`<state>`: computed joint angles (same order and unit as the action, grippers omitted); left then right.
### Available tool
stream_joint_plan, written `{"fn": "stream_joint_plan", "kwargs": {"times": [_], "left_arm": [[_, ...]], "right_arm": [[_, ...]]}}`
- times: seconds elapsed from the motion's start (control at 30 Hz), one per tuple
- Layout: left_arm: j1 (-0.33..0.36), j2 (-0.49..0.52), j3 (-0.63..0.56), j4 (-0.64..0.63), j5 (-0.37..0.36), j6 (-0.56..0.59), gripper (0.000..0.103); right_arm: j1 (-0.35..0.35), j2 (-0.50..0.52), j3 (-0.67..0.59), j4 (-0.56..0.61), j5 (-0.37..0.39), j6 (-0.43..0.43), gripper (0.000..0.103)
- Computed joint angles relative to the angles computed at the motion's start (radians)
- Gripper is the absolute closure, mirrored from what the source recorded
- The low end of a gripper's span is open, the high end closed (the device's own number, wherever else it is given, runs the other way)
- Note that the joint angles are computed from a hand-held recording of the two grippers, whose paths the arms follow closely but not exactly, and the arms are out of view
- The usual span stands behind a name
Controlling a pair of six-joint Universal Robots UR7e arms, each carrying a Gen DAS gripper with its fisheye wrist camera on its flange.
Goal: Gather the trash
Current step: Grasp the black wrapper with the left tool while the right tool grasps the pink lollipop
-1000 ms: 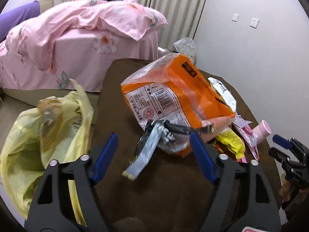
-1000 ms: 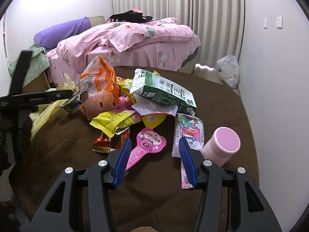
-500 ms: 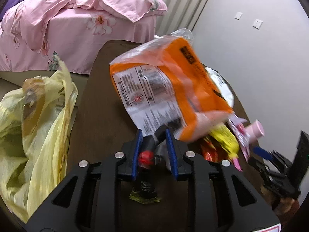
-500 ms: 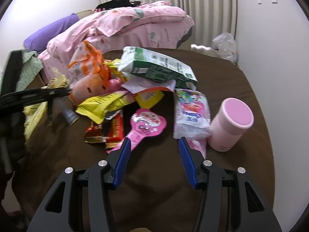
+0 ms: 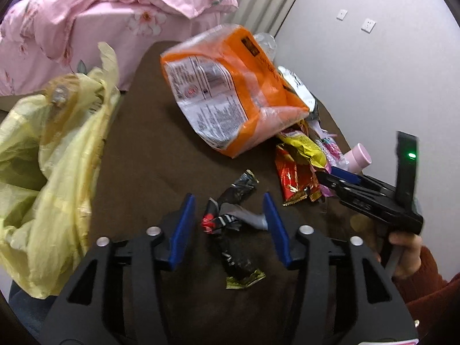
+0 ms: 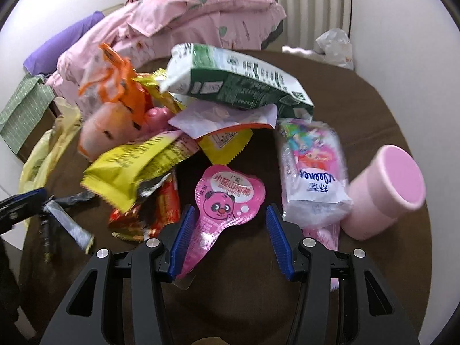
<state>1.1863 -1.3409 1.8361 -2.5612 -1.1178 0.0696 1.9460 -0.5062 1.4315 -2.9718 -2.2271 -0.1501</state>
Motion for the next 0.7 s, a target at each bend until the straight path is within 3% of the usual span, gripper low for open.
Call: {"fn": "stream_joint_plan", "kwargs": {"times": [0.1,0.2,0.27,0.3,0.33,0.63,0.7], "left_arm": [[-0.015,-0.024,0.03,-0.045,0.051,0.023,0.052],[-0.023,-0.047,0.056,-0.063,0.066,0.047,0.052],[-0.02,-0.058,0.064,-0.057,0.052,0.052,0.052],[-0.018,-0.06,0.065,-0.051,0.047,0.051,0.052],[-0.014,-0.061,0.065,-0.046,0.042,0.047,0.052],[0.006,-0.027,0.033,0.017,0.023,-0.03,0.052],[0.004,-0.012,0.019,0.019,0.03,-0.034,0.063]], "right_arm": [[-0.005,0.011,-0.026,0.024,0.0,-0.011,0.054],[-0.007,-0.007,0.009,-0.039,0.057,-0.055,0.059],[-0.001,-0.017,0.031,-0.068,0.064,-0.093,0.075],[0.001,-0.021,0.037,-0.071,0.061,-0.098,0.076],[0.002,-0.031,0.051,-0.075,0.072,-0.099,0.087],[0.014,-0.113,0.179,-0.161,0.108,-0.1,0.091],[0.011,-0.122,0.196,-0.172,0.114,-0.09,0.091]]}}
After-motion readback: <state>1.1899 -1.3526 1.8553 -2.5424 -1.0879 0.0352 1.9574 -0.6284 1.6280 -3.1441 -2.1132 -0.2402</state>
